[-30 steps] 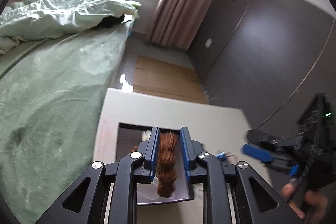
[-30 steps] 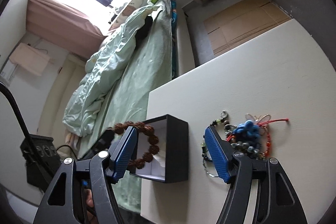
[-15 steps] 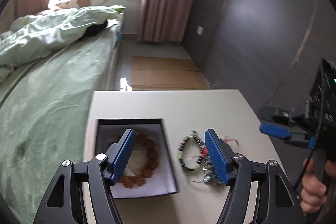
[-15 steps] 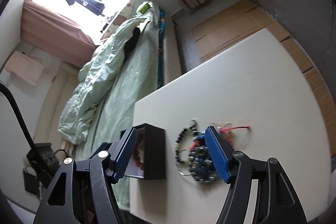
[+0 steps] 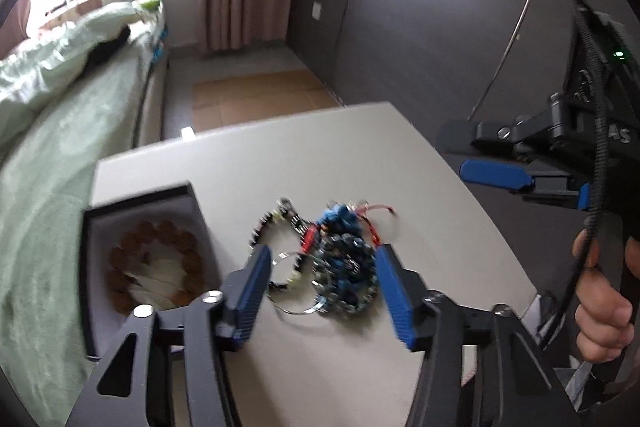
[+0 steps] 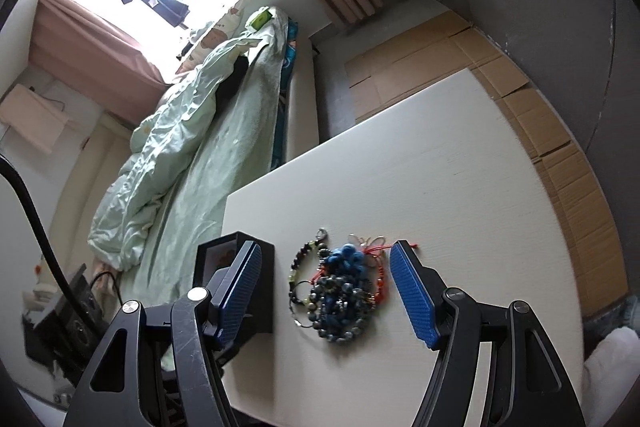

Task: Organize jewelry
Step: 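Grasp the black-and-green bead bracelet in the pile with the left gripper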

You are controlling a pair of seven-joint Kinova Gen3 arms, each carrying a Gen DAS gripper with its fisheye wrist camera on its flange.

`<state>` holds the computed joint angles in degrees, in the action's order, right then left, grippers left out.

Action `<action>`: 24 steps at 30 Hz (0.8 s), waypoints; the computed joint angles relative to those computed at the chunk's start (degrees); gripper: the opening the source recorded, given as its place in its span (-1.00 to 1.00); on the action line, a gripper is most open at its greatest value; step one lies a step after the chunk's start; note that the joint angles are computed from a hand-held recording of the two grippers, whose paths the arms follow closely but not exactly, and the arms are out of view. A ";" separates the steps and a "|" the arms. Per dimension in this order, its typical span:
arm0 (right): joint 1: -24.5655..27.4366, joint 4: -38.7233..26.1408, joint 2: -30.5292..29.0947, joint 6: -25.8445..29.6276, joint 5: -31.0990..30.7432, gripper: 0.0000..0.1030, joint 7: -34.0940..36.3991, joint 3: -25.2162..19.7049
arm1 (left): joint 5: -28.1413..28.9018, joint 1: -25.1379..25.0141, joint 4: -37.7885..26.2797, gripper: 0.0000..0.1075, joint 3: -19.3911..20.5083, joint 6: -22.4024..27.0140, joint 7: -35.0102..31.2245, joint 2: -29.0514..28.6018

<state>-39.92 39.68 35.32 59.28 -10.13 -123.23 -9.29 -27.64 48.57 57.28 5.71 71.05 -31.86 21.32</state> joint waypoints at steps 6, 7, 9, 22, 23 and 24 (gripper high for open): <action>0.72 1.75 -0.71 -0.84 -0.23 0.31 0.37 -0.19 | 5.70 -2.79 -0.96 -0.43 0.56 0.64 -0.31 1.85; 0.83 1.82 -0.69 -0.81 -0.32 0.31 0.46 -0.26 | 6.16 -2.92 -1.21 -0.44 0.54 0.65 -0.59 2.14; 0.91 2.44 -0.94 -1.11 -0.49 0.31 0.53 -0.38 | 6.84 -2.95 -1.71 -0.44 0.38 0.66 -0.73 2.55; 2.74 5.01 -2.06 -2.93 -2.61 0.31 2.59 -1.52 | 11.56 -4.35 -4.23 -0.67 -0.77 2.39 -0.61 6.01; 2.81 5.24 -2.18 -3.08 -2.72 0.31 2.70 -1.54 | 12.24 -4.75 -3.17 -0.73 -0.73 1.19 -0.11 5.49; 2.91 5.49 -2.30 -3.24 -2.83 0.31 2.76 -1.54 | 12.55 -4.96 -1.98 -0.79 -0.78 -0.17 0.53 4.80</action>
